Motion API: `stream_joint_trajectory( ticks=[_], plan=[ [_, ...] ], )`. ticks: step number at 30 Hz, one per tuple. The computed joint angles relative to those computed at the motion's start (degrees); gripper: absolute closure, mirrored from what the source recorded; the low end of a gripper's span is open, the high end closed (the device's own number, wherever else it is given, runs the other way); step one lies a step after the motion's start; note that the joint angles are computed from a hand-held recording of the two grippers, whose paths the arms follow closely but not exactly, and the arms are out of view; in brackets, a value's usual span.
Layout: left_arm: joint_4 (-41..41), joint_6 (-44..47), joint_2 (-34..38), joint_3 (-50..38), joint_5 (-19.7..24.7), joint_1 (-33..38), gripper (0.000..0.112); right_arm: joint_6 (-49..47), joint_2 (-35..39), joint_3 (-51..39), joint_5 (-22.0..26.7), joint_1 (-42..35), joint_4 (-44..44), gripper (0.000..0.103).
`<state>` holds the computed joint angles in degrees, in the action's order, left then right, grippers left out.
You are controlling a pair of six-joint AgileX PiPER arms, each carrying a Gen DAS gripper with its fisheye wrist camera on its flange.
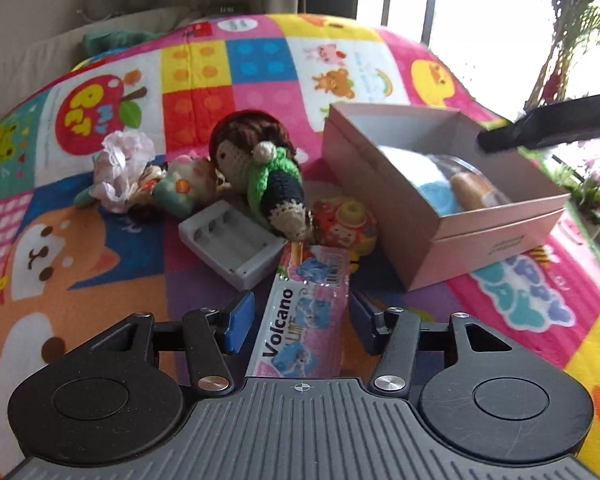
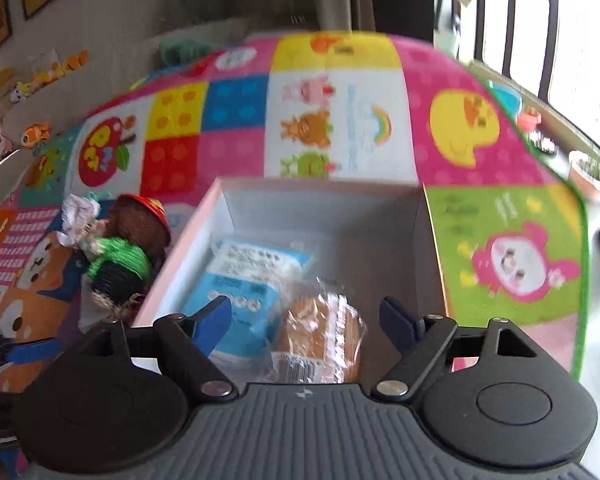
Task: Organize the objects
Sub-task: 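Grasp the pink Volcano package with the left tool while the right tool grasps the crocheted doll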
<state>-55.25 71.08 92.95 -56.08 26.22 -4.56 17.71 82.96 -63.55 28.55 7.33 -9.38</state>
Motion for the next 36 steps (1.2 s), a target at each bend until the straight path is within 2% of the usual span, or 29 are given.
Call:
stream_joint_trajectory(
  ticks=[4,7,9,12,15,19,21,22,23,26,28,31,33,36],
  plan=[
    [-2.7,2.5,0.2,0.9,2.5,2.4,0.063,-1.1,-0.2,-3.1,0.8,4.5,-0.5,0.019],
    [-5.0,5.6,-1.4,2.9,4.5,6.2,0.063,0.1,5.2,-9.4,2.4,9.1,-1.4,0.018],
    [-5.7,6.3,-2.8,4.7,4.1,8.8,0.063,1.8,10.8,-15.1,3.8,12.2,-3.0,0.018],
    [-9.8,8.5,-3.8,6.9,2.6,12.9,0.063,5.5,21.0,-26.5,8.4,16.0,-5.1,0.018],
    [-12.2,9.3,-3.2,6.7,6.2,17.3,0.063,11.8,32.2,-39.5,14.5,20.0,-13.9,0.018],
    [-11.9,9.8,-2.8,6.5,9.0,19.6,0.064,9.6,45.8,-58.3,26.2,21.8,-16.3,0.02],
    [-12.5,10.6,-2.2,6.4,10.1,20.5,0.065,7.6,48.3,-62.1,29.1,21.6,-14.3,0.039],
    [-12.9,10.8,-2.2,6.5,10.1,20.5,0.065,7.7,47.4,-60.6,28.2,21.5,-13.4,0.045],
    [-13.1,11.2,-2.3,6.8,10.1,20.6,0.065,9.0,45.1,-56.8,26.0,21.5,-13.4,0.046],
    [-13.5,11.6,-2.5,7.3,9.4,20.2,0.065,11.9,33.3,-39.7,15.8,20.9,-10.8,0.047],
    [-13.3,11.2,-2.8,7.5,9.1,19.7,0.065,8.1,23.9,-28.2,10.3,19.1,-2.8,0.047],
    [-12.5,9.9,-3.4,7.9,9.3,18.4,0.065,-4.9,9.6,-11.0,4.6,15.1,14.0,0.047],
    [-12.1,9.6,-4.3,8.7,9.0,16.7,0.065,-13.3,1.6,-1.8,5.0,12.2,23.5,0.047],
    [-11.3,8.6,-5.7,10.0,8.9,13.4,0.065,-26.8,-7.7,10.1,9.2,4.4,40.0,0.047]
  ],
)
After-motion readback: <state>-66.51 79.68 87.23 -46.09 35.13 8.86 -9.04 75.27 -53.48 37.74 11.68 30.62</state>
